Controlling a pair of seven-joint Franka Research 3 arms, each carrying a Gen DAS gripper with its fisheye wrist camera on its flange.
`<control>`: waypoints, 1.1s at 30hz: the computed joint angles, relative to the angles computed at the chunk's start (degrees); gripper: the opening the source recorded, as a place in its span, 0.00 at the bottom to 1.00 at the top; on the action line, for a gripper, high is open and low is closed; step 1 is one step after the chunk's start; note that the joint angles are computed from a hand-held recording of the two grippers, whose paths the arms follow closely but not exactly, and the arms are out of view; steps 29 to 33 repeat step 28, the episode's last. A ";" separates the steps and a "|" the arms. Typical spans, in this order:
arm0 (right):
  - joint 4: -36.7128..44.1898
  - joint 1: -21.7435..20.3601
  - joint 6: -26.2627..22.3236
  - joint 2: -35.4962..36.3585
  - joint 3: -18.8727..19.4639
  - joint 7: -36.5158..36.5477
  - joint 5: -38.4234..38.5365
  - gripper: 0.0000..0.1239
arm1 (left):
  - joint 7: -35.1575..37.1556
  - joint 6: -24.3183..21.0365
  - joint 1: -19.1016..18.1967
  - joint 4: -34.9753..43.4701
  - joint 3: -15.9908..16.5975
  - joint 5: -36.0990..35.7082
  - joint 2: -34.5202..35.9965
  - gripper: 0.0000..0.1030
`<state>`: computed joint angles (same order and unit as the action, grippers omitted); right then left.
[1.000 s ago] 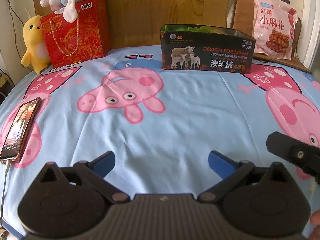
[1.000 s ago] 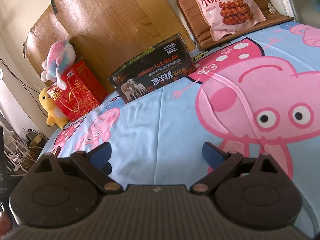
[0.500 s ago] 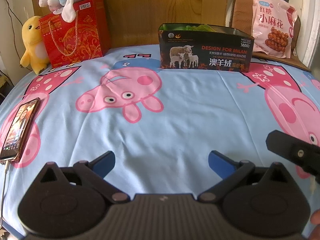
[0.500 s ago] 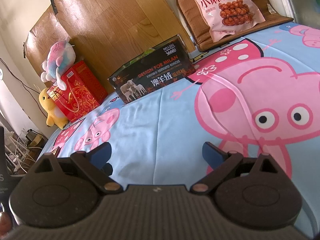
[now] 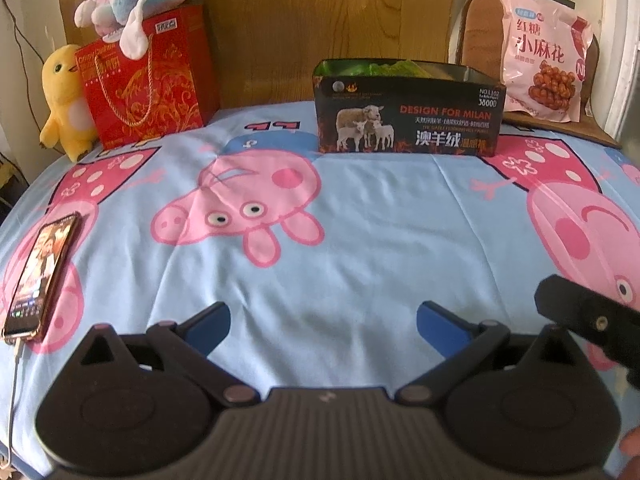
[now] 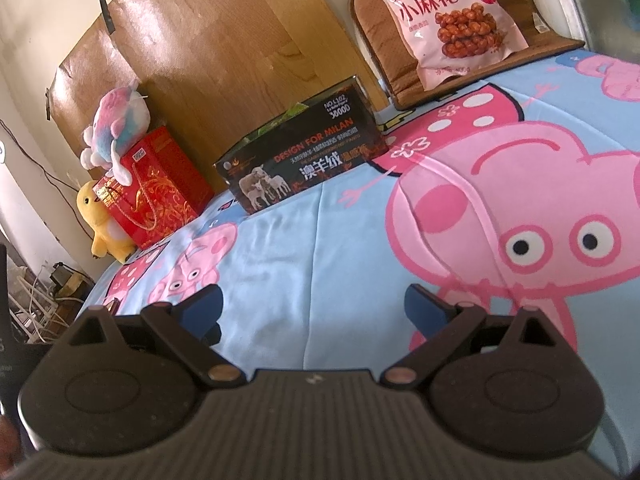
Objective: Organize snacks
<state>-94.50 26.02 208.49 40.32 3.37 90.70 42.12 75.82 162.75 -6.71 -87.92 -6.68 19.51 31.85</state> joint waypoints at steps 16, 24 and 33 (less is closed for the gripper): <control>-0.25 -0.69 1.61 -0.08 0.18 -0.20 0.93 0.80 | 2.94 -4.76 -1.06 10.40 -0.96 -1.72 5.06 1.00; -0.24 -1.05 2.09 -0.02 0.01 -0.18 1.81 0.80 | 8.20 -8.22 -0.79 18.99 -3.33 -4.84 10.15 1.00; 0.01 -0.60 2.58 0.06 -0.75 -1.46 3.07 0.80 | 8.62 -6.72 -2.12 22.15 -1.93 -4.86 12.24 1.00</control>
